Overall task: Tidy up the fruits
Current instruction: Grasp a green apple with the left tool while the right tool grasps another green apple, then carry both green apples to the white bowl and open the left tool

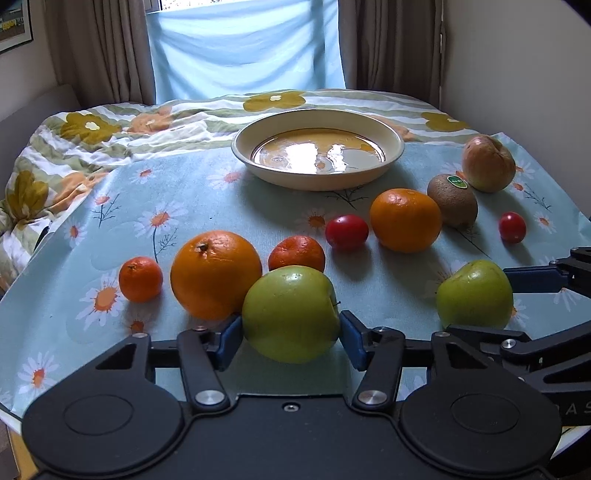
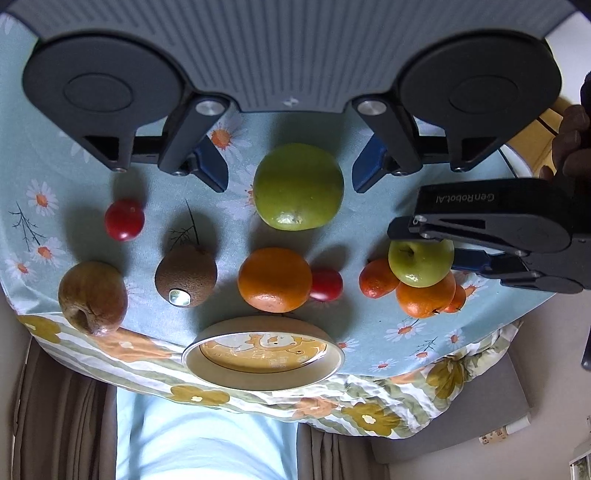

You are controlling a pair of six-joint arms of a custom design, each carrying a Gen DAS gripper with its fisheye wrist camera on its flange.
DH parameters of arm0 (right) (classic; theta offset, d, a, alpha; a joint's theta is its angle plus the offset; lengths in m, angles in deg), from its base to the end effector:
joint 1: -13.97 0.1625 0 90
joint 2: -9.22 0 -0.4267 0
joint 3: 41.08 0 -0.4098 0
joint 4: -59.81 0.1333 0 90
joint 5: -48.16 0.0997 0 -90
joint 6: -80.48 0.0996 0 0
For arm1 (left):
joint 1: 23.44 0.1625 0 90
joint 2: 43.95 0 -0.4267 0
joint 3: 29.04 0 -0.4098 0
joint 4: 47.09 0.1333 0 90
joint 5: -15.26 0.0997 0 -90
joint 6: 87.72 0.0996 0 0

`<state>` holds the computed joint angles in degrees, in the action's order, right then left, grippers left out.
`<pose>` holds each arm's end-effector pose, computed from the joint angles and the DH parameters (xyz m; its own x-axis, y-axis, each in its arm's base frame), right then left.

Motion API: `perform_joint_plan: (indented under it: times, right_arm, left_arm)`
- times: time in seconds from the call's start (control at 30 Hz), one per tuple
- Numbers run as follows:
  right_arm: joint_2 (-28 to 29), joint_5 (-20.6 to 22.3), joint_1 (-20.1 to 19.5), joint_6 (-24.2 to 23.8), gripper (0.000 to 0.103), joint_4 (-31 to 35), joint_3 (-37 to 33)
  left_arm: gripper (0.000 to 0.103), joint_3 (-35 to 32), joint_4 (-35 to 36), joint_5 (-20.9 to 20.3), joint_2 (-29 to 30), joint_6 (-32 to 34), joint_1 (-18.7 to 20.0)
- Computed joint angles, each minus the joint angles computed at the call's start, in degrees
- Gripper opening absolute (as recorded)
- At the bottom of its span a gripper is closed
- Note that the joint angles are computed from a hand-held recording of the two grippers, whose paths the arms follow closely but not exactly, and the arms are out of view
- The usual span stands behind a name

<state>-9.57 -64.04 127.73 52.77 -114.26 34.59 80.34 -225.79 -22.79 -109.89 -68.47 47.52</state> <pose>0.3932 -0.6558 -0.0797 -0.6451 -0.5689 0.5100 -0.7437 0.6208 -0.2483 0.0092 -0.6224 0.2980 -0.6466 -0.0900 -0.7575 0.4690 0.7362 -0.4878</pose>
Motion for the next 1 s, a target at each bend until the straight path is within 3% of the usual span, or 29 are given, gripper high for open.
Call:
perform_joint_plan:
  times: [0.33, 0.53, 1.0]
  right_arm:
    - [0.48, 0.48, 0.05, 0.15, 0.082, 1.04, -0.89]
    - [1.27, -0.03, 0.24, -0.57, 0.069, 0.99, -1.9]
    - [0.89, 0.31, 0.78, -0.26, 0.068, -0.3, -1.89]
  left_arm:
    - [0.06, 0.34, 0.65, -0.63, -0.61, 0.37, 0.06]
    - [0.06, 0.98, 0.01, -0.76, -1.0, 0.98, 0.05]
    - [0.06, 3.5, -2.74, 0.44, -3.33, 2.4, -1.42]
